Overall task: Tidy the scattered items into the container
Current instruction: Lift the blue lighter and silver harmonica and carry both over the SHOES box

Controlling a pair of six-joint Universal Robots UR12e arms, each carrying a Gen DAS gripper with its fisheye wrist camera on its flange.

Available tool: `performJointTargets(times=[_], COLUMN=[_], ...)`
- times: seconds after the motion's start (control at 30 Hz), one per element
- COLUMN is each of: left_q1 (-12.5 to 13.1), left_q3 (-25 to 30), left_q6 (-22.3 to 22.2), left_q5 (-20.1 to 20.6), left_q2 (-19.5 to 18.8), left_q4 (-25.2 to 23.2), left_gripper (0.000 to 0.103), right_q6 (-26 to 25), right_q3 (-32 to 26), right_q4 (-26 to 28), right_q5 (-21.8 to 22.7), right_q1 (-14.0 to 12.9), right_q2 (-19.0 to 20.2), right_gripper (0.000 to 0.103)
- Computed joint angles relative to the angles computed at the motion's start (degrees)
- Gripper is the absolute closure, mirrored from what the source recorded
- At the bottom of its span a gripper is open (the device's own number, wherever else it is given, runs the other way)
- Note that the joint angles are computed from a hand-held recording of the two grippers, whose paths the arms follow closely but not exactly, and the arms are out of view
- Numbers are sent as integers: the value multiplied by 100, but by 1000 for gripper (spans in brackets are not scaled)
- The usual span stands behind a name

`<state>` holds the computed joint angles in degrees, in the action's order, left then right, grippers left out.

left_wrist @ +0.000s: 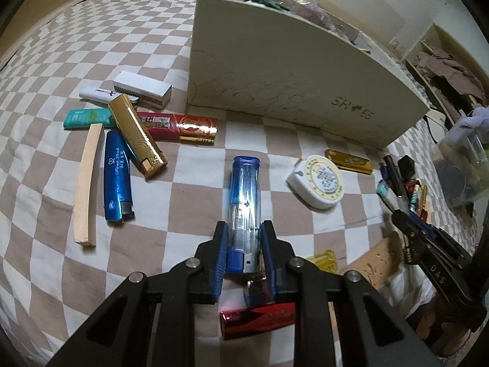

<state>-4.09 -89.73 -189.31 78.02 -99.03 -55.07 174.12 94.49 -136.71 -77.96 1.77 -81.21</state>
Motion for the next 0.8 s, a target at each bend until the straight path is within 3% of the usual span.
performJointTargets(times=[0.37, 0.6, 0.8], left_q1=[-87, -147, -88], left_q3=[-33, 17, 180], left_q6=[253, 496, 447], left_q5=[-109, -348, -659], left_q2=[61, 72, 19], left_q4=[387, 451, 519], left_gripper=[81, 81, 81], right_q6=[73, 168, 258], right_q3=[43, 9, -122], right_q4=[-186, -191, -277], right_q5=[405, 682, 977], right_q1=[-62, -117, -181], right_q2=[-58, -83, -63], right_gripper=[78, 78, 78])
